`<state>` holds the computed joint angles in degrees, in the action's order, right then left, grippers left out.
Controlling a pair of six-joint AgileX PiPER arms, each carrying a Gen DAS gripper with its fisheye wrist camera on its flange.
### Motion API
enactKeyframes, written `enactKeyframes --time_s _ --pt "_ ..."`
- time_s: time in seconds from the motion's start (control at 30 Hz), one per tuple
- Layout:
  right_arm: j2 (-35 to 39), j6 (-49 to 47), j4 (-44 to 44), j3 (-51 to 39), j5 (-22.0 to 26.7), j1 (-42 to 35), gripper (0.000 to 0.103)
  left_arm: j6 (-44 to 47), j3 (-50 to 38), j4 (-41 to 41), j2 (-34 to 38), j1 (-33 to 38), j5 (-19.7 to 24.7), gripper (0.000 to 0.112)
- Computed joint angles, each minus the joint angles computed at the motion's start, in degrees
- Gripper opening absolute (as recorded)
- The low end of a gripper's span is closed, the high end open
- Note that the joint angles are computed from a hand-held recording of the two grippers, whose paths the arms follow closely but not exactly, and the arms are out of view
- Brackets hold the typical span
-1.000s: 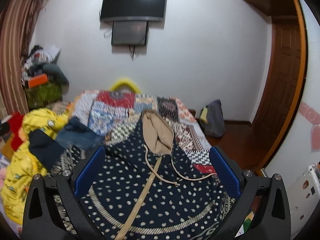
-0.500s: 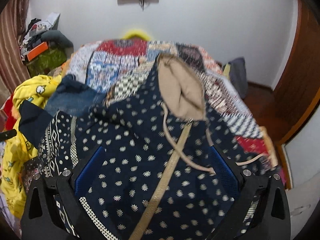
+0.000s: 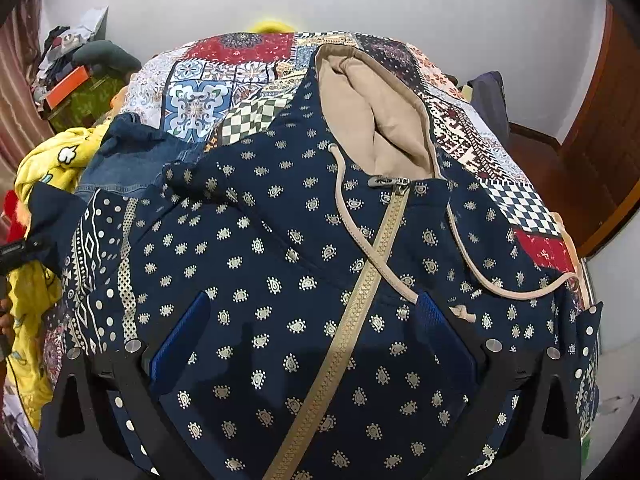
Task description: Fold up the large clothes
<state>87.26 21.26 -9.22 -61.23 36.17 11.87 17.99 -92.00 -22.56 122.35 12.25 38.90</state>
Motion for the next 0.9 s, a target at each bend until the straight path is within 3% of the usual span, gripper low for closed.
enactKeyframes --time_s 0.03,0.17,0.3,0.4,0.63,0.9 --pt "-0.2 0.0 -0.3 0.1 0.3 0.1 0.101 -2.7 -0.3 3.4 0.1 -0.7 -0.8 0.021" --pt "-1.2 2.3 -3.9 0.5 1.8 1.4 0.101 -6.6 -0.3 7.9 -0.9 -1.2 -2.1 0.006" --pt "-3.3 4.4 -7.8 1.2 3.3 2.9 0.101 -6.6 4.6 11.0 -7.5 -3.0 -6.6 0.004" --pt "-5.3 5.4 -9.9 1.8 4.1 4.0 0.101 -5.8 6.0 10.8 -12.1 -5.0 -7.2 0.003" --pt "-10.5 5.7 -12.1 3.5 4.9 6.0 0.101 -3.0 4.2 6.0 -22.1 -11.8 -5.1 0.002" --pt "-15.6 3.8 -11.1 6.1 4.6 4.8 0.101 -6.7 -4.5 4.3 -22.0 -25.6 -0.3 0.002"
